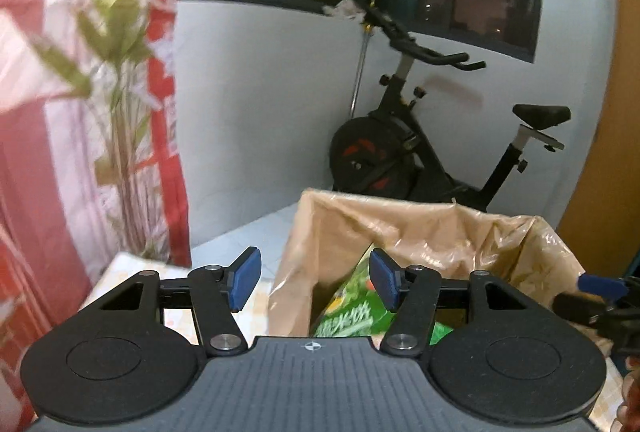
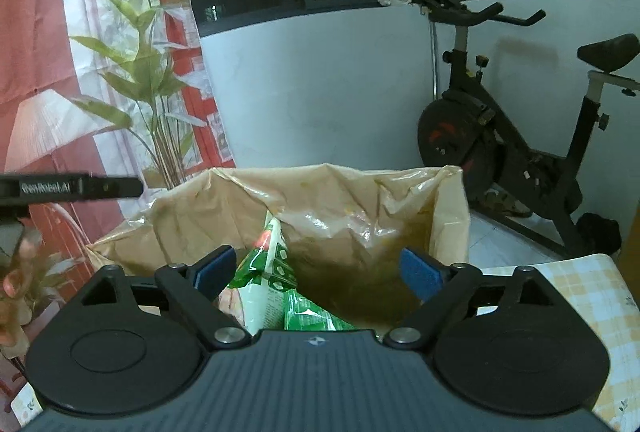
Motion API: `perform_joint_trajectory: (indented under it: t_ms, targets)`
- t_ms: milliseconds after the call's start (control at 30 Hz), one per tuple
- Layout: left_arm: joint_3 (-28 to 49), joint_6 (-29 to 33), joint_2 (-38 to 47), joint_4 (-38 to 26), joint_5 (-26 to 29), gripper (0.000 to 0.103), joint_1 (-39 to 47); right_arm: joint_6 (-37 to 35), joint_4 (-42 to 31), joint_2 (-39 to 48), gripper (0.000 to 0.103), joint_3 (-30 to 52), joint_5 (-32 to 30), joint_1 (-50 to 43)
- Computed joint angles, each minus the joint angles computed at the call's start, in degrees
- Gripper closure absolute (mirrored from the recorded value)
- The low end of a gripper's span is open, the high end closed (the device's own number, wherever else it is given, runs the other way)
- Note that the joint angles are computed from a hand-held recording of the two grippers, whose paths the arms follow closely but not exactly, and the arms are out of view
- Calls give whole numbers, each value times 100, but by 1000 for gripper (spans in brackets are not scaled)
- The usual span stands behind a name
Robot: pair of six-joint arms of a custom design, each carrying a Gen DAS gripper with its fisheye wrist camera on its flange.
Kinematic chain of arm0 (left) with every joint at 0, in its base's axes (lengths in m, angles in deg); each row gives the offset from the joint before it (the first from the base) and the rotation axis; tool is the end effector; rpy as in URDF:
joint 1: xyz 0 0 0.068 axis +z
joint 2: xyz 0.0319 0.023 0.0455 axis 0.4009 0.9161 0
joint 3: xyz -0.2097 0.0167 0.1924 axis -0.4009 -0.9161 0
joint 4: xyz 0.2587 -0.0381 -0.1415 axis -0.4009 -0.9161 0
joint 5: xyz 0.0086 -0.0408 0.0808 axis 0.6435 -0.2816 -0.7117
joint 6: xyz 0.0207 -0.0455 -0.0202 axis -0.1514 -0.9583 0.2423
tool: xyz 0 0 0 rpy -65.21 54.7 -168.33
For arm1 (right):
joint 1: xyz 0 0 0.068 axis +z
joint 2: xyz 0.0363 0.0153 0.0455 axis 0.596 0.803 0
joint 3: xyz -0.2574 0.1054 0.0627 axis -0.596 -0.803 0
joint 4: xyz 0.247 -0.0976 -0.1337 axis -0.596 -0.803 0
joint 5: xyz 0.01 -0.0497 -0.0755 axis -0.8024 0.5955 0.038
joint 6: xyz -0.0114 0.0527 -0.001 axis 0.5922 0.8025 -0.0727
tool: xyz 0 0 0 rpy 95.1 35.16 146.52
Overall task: Organize snacks
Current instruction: 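Carry both bags over the box and open both tools to drop them, then grasp the cracker pack with left tool while right tool grasps yellow corn-chip bag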
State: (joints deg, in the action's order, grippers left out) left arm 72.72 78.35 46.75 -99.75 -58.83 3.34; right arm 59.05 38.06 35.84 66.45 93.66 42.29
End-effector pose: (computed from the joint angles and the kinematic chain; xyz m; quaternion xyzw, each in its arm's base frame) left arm 0.3801 -0.1478 0.3203 0.2194 0.8313 -0.1583 0.4856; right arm 0.2267 0.0179 0.2941 0.1524 0.8212 0.0736 0.5450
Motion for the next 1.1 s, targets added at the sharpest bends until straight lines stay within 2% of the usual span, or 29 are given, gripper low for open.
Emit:
perform_joint_trajectory:
  t_ms: [333, 567, 800, 967, 1100]
  targets:
    - [-1335, -38, -1473, -256, 542, 41, 623, 228, -763, -1386, 12, -320, 791, 772]
    - [-2358, -43, -2752, -671, 894, 41, 1121, 613, -1290, -1992, 12, -489, 1763, 2166]
    - [-3521, 170, -3728, -1066, 792, 41, 1329, 1617, -1786, -1981, 12, -858, 2893, 4058]
    - [-4102, 116, -3997, -1351, 743, 41, 1389, 2473, -2023, -1647, 12, -1087, 3246, 5001]
    - [-4332, 105, -3962, -1684, 601, 41, 1370, 2795, -2168, -1194, 12, -1130, 3414, 5559]
